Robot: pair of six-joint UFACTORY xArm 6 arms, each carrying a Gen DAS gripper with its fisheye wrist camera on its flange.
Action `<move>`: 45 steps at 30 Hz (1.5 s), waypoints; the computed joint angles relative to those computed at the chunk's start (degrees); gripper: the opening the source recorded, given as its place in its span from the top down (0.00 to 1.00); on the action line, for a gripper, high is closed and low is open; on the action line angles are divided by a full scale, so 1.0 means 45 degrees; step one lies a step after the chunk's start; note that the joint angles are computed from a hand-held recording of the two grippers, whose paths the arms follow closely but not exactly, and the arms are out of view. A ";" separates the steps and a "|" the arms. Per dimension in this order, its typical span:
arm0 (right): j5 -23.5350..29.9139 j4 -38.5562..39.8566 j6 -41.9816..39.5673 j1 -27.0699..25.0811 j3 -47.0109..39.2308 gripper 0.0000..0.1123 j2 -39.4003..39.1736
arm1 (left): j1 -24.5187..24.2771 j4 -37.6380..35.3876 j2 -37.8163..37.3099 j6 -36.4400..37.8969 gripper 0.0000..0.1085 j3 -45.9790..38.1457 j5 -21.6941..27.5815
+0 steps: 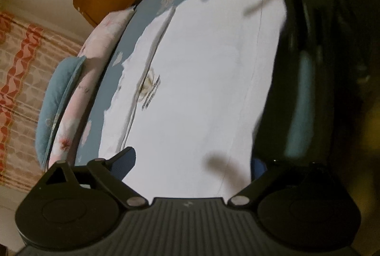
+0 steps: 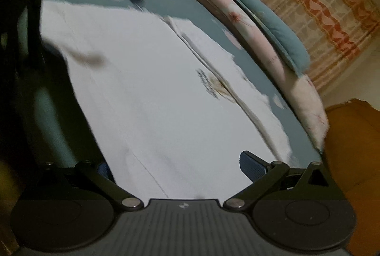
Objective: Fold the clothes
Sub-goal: 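Roll both grippers and bring them to the shirt's long side edge, then grasp the shirt side edge with both grippers and lift it over the body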
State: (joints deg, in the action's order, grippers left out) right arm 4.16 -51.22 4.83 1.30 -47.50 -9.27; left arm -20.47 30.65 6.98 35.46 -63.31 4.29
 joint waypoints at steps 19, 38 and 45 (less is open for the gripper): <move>0.2697 1.0204 -0.9446 0.0040 0.0747 0.90 -0.1091 | 0.0002 -0.2132 -0.0729 0.4500 0.92 0.0786 0.1787; 0.3107 1.0695 -1.0467 -0.0022 -0.1071 0.95 -0.0583 | 0.0003 -0.5269 0.0362 0.6631 0.93 -0.2086 0.2799; 0.2699 1.0725 -1.0697 -0.0266 -0.2216 0.95 0.0400 | 0.0140 -0.5647 0.1389 0.6347 0.93 -0.3486 0.2311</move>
State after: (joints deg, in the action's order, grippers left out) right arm 16.31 -2.96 -43.31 0.10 -57.47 -7.47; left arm -19.84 5.24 13.23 64.02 -79.00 14.69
